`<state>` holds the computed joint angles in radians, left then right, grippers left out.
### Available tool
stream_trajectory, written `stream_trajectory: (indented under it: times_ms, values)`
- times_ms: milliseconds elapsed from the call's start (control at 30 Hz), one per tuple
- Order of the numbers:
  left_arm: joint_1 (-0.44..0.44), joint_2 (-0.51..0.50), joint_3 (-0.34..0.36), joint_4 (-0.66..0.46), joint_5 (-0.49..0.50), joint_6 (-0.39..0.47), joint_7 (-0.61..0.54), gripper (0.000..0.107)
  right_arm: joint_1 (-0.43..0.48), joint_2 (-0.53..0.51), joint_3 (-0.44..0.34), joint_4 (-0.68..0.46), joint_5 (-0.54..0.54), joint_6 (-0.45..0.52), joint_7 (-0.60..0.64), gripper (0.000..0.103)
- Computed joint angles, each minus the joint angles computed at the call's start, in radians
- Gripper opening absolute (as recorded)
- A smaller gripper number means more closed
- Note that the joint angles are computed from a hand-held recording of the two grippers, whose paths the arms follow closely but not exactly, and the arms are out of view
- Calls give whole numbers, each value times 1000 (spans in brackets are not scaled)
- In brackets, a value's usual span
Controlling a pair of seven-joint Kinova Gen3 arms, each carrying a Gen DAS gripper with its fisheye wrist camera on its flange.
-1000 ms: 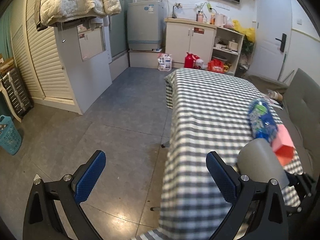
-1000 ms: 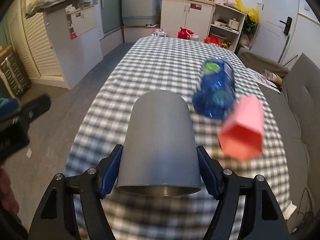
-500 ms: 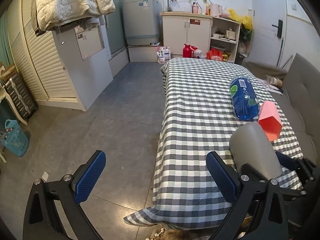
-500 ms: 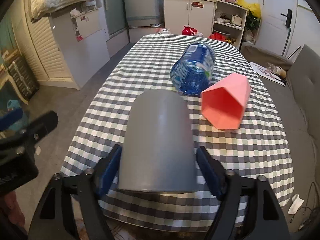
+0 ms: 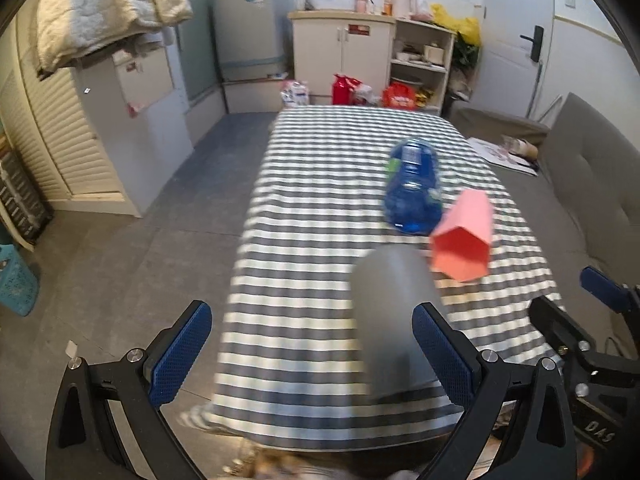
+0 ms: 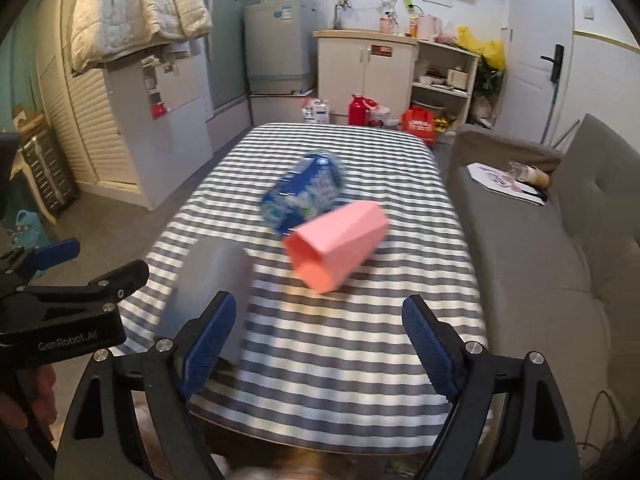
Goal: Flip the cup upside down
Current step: 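Pass the grey cup to the left tool while the right tool releases it, then rotate the held grey cup with the left tool so its base faces up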
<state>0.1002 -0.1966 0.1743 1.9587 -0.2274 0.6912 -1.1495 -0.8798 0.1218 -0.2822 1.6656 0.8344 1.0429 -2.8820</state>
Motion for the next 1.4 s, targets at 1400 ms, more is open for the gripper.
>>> stream_trajectory:
  times_ms: [1400]
  values:
    - [86, 208, -70, -141, 127, -24, -116, 77, 73, 6, 38, 91, 33, -91, -88, 85]
